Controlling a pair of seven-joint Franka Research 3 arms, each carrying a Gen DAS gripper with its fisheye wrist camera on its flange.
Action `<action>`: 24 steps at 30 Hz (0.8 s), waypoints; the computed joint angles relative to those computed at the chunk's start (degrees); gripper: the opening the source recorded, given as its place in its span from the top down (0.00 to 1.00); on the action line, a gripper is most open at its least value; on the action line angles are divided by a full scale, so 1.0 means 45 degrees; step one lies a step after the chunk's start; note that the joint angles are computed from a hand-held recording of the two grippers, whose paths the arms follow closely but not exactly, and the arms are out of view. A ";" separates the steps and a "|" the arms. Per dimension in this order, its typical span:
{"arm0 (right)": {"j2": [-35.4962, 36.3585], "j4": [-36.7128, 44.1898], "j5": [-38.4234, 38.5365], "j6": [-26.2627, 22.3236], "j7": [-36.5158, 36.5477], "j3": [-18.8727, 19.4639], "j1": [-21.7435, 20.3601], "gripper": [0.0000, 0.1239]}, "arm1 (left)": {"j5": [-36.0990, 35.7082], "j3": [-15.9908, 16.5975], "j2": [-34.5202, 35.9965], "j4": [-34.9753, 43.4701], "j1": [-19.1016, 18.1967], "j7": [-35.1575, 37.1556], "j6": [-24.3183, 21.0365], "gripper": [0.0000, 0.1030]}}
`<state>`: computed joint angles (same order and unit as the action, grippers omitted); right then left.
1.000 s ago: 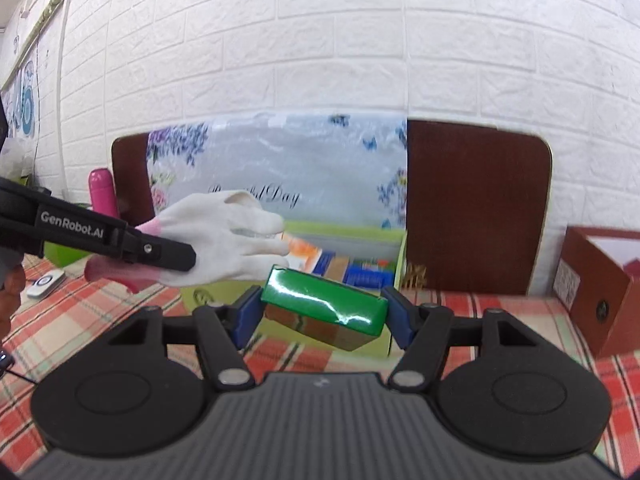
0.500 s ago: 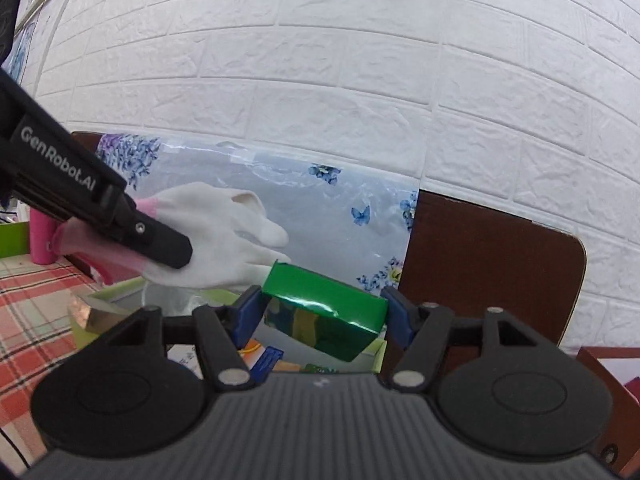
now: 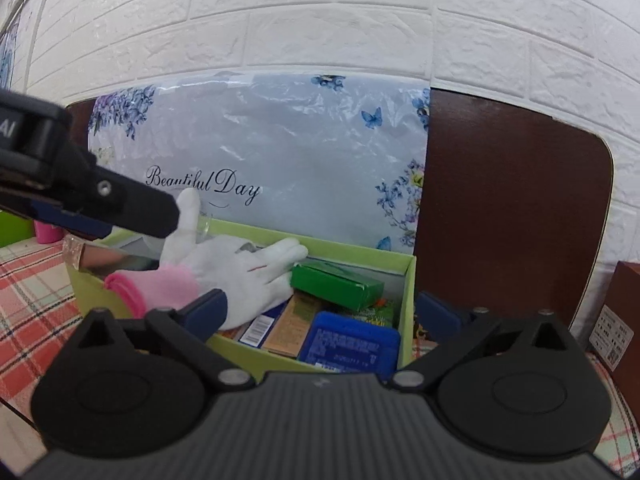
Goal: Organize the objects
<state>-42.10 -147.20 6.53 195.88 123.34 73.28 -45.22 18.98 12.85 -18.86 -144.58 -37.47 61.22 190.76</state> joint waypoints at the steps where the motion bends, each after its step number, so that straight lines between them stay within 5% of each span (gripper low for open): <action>1: -0.0044 -0.0109 0.0032 -0.0169 0.0006 -0.0201 0.0284 0.17 | -0.0067 -0.0402 -0.0129 -0.0124 0.0409 -0.0083 -0.0067 0.16; 7: -0.0574 -0.0957 0.0192 -0.1818 0.0346 -0.2277 0.3066 0.17 | -0.0602 -0.3089 -0.1781 -0.1249 0.3063 -0.0660 -0.0951 0.16; 12: -0.1386 -0.1776 -0.0014 -0.3863 0.0982 -0.4269 0.6155 0.17 | -0.0596 -0.5458 -0.3847 -0.2170 0.5165 -0.1427 -0.2815 0.10; 16: -0.2548 -0.2336 -0.0134 -0.5259 0.1883 -0.4880 0.7819 0.17 | -0.0413 -0.6037 -0.5193 -0.2788 0.5342 -0.1856 -0.4291 0.10; 24: -0.4043 -0.2933 -0.0604 -0.7554 0.3682 -0.5467 1.0105 0.17 | -0.0261 -0.6272 -0.7238 -0.3957 0.4425 -0.2189 -0.6237 0.10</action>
<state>-60.30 -160.40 3.81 161.89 139.91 48.68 0.25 17.81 -15.37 -51.43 -162.38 -17.55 51.37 162.69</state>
